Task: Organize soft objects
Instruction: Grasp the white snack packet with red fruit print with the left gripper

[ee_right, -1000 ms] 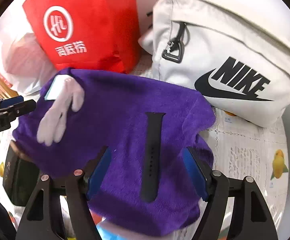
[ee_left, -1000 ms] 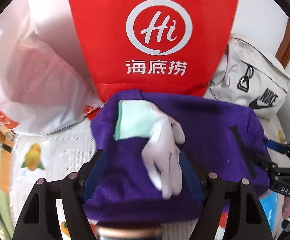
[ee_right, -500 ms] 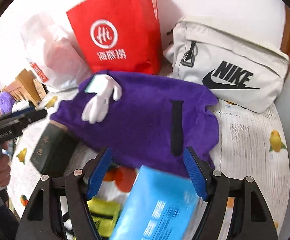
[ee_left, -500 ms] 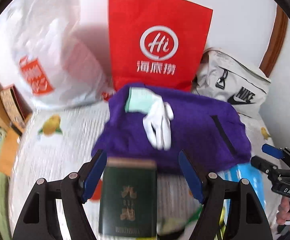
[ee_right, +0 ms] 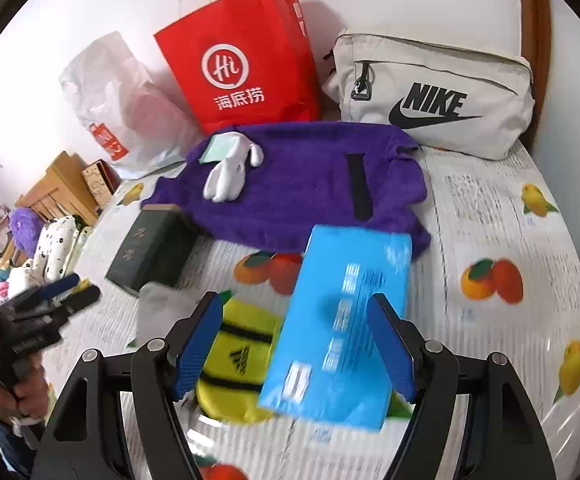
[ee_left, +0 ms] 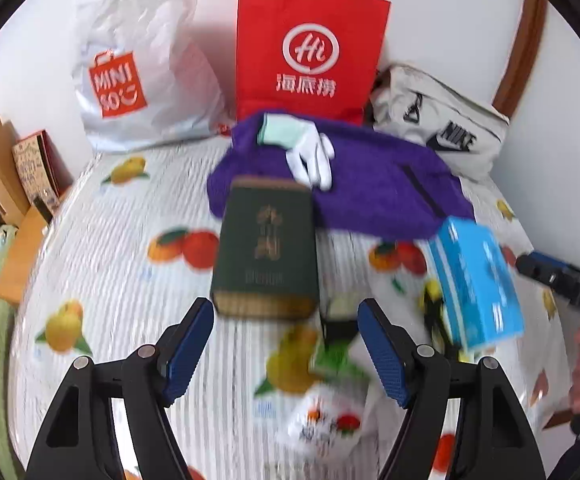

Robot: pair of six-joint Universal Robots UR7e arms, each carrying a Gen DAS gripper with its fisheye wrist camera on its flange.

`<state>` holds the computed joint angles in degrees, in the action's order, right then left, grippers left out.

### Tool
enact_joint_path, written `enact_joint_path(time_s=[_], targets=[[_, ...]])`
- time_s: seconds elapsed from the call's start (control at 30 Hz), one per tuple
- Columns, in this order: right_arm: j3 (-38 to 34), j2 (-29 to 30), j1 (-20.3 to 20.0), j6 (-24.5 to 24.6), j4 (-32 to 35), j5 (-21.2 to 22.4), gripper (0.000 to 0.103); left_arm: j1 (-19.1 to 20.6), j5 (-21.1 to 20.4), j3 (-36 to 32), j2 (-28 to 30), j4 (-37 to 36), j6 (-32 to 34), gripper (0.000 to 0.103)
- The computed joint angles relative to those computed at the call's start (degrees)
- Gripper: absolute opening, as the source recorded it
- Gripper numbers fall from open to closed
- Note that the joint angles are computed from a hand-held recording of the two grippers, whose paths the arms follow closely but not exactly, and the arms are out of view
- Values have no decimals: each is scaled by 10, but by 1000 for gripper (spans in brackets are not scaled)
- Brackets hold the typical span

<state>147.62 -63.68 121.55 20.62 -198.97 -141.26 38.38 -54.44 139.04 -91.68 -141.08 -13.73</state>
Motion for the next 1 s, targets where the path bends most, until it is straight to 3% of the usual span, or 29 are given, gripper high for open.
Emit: enact_joint_path(time_s=[0.2,0.43,0.5,0.67,0.83,1.0], targets=[[16,35,70,55,-16,-46,74,-1,-15,57,-64,26,14,73],[35,58,118,119,-17,-67,74,26,-37,95,-64,22,42,74],[42,60,121,120,-33,-61,74,27,-41,104,-62,10,59,74],[57,68,120,126,-61,-51,74,23,-67,117,-59,-20,115,87],[63,91,97,109,-106,-36,74,-3,-29,131,-24,-50,162,94],[65,110,76,90,-136,-23,74,5,-44,120,1,-66,187,100]])
